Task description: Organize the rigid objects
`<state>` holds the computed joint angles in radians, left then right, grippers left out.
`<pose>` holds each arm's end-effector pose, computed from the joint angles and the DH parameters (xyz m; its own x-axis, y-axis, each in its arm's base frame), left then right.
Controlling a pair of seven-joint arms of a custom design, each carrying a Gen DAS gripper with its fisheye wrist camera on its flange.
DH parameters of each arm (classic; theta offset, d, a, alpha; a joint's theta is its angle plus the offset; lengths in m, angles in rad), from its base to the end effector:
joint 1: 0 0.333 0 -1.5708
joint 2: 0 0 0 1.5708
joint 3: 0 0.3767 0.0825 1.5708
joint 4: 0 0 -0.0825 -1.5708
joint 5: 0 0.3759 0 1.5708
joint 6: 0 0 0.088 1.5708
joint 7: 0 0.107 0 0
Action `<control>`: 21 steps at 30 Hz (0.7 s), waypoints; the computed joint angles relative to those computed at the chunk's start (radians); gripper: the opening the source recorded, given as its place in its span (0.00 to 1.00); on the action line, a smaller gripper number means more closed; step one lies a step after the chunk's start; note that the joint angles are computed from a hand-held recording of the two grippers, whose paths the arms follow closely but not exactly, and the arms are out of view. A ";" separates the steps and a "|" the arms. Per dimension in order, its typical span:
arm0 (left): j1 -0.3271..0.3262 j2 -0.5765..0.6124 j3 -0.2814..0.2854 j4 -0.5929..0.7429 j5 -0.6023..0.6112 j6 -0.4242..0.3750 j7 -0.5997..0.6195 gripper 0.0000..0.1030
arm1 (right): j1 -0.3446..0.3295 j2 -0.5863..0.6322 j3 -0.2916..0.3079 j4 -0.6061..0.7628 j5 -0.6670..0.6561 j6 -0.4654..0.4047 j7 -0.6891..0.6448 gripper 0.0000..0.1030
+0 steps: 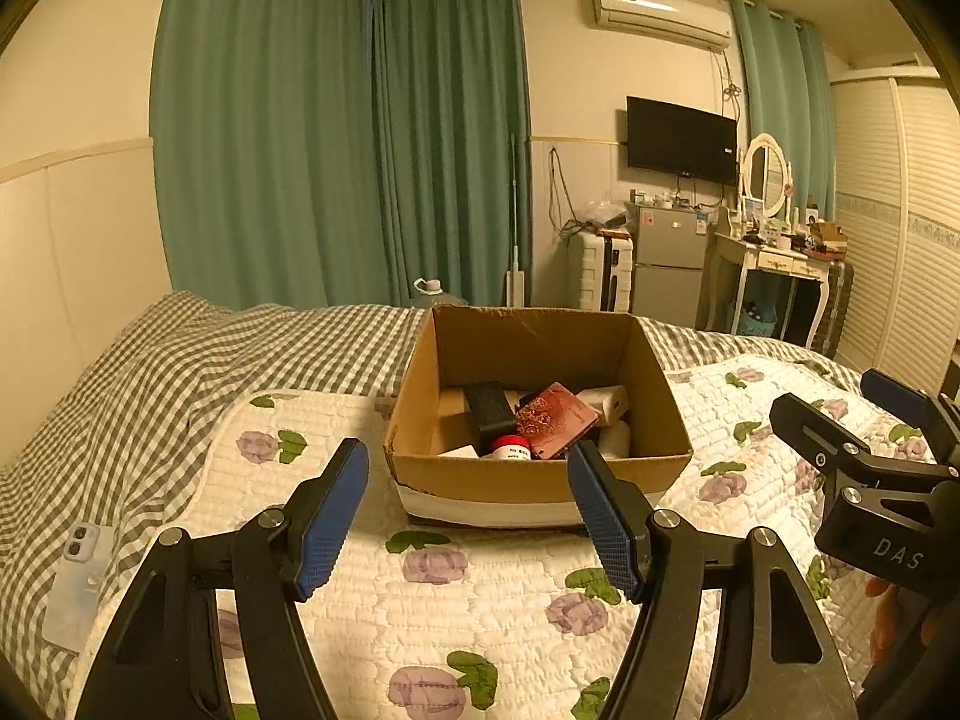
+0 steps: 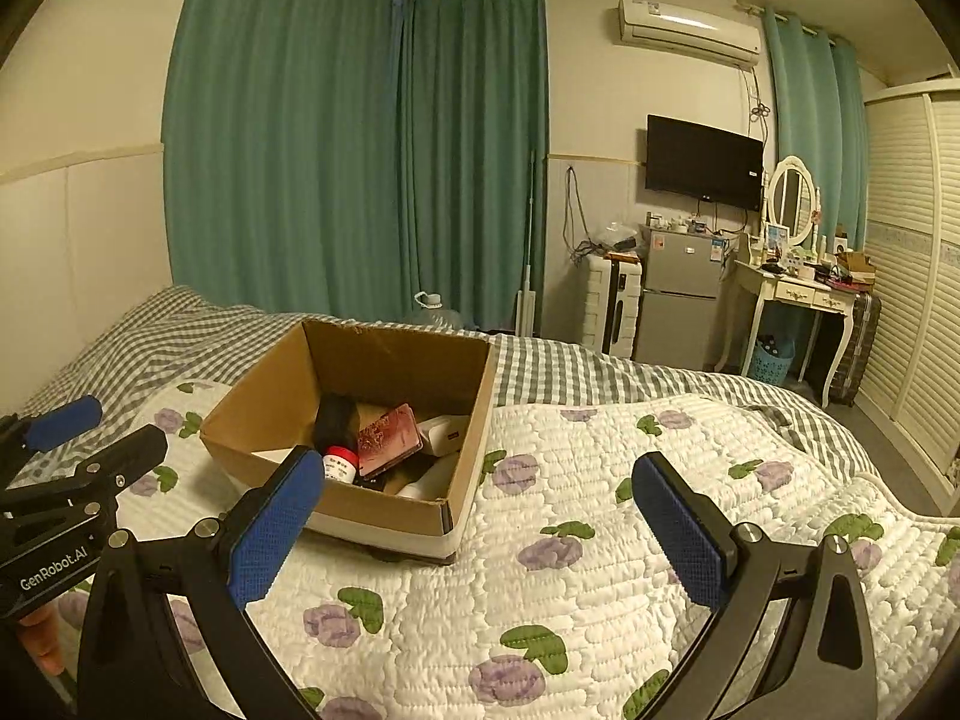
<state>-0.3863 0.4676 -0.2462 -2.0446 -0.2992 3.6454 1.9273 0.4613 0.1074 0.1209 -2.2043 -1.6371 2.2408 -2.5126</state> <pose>0.5688 -0.3380 0.4112 -0.4954 -0.8679 -0.0353 -0.3654 0.2451 -0.8980 0.4817 0.2805 0.4159 -0.4064 -0.9136 0.0115 -0.3612 0.1490 -0.9205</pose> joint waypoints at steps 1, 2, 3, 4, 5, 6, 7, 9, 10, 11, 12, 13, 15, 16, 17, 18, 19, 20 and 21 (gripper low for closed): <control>0.002 0.000 -0.002 0.000 0.002 -0.002 -0.001 0.70 | 0.000 0.000 0.000 0.000 0.001 0.002 -0.002 1.00; 0.004 -0.001 -0.004 -0.001 0.003 -0.003 -0.003 0.70 | 0.000 0.000 0.000 0.001 0.001 0.002 -0.003 1.00; 0.017 -0.002 -0.014 -0.002 0.015 -0.011 -0.012 0.70 | 0.000 0.001 0.000 0.002 0.004 0.001 -0.007 1.00; 0.027 -0.003 -0.022 -0.002 0.025 -0.019 -0.021 0.70 | 0.000 0.002 -0.001 0.003 0.008 0.002 -0.011 1.00; 0.029 -0.004 -0.022 -0.002 0.026 -0.024 -0.027 0.70 | -0.001 0.003 -0.001 0.004 0.011 0.002 -0.013 1.00; 0.028 -0.005 -0.020 -0.001 0.028 -0.029 -0.028 0.70 | -0.001 0.003 -0.002 0.003 0.010 0.003 -0.011 1.00; 0.023 -0.006 -0.015 0.000 0.025 -0.035 -0.026 0.70 | -0.001 0.002 -0.002 0.003 0.010 0.005 -0.009 1.00; 0.013 -0.006 -0.006 0.000 0.017 -0.034 -0.023 0.70 | -0.001 0.003 -0.002 0.003 0.011 0.003 -0.010 1.00; 0.009 -0.006 -0.002 0.000 0.014 -0.032 -0.021 0.70 | 0.000 0.002 -0.002 0.002 0.011 0.001 -0.009 1.00; 0.009 -0.006 -0.003 0.000 0.014 -0.031 -0.021 0.70 | 0.000 0.002 -0.002 0.001 0.008 0.001 -0.007 1.00; 0.006 -0.007 0.000 -0.001 0.010 -0.030 -0.019 0.70 | 0.000 0.002 -0.002 0.001 0.007 0.000 -0.008 1.00; 0.005 -0.007 0.001 0.000 0.008 -0.030 -0.018 0.70 | 0.000 0.003 -0.001 0.001 0.007 -0.002 -0.010 1.00; 0.003 -0.007 0.002 -0.001 0.005 -0.030 -0.017 0.70 | 0.000 0.004 -0.002 0.001 0.007 0.000 -0.011 1.00; 0.002 -0.007 0.003 -0.001 0.003 -0.028 -0.015 0.70 | 0.000 0.004 -0.002 0.002 0.007 -0.001 -0.011 1.00; -0.001 -0.008 0.006 -0.002 0.000 -0.027 -0.011 0.70 | 0.000 0.004 -0.002 0.002 0.008 -0.001 -0.011 1.00; -0.002 -0.008 0.006 -0.001 -0.001 -0.027 -0.009 0.70 | 0.001 0.005 -0.002 0.002 0.008 -0.001 -0.009 1.00; -0.004 -0.009 0.008 -0.001 -0.004 -0.028 -0.007 0.70 | 0.001 0.005 -0.002 0.001 0.008 -0.001 -0.008 1.00; -0.004 -0.009 0.007 -0.001 -0.005 -0.030 -0.006 0.70 | 0.001 0.005 -0.002 0.001 0.007 -0.001 -0.009 1.00; -0.006 -0.010 0.008 -0.002 -0.007 -0.030 -0.004 0.70 | 0.001 0.005 -0.002 0.001 0.007 -0.001 -0.009 1.00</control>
<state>-0.3918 0.4574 -0.2380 -2.0468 -0.3063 3.6153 1.9231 0.4622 0.1124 0.1189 -2.2034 -1.6297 2.2400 -2.5211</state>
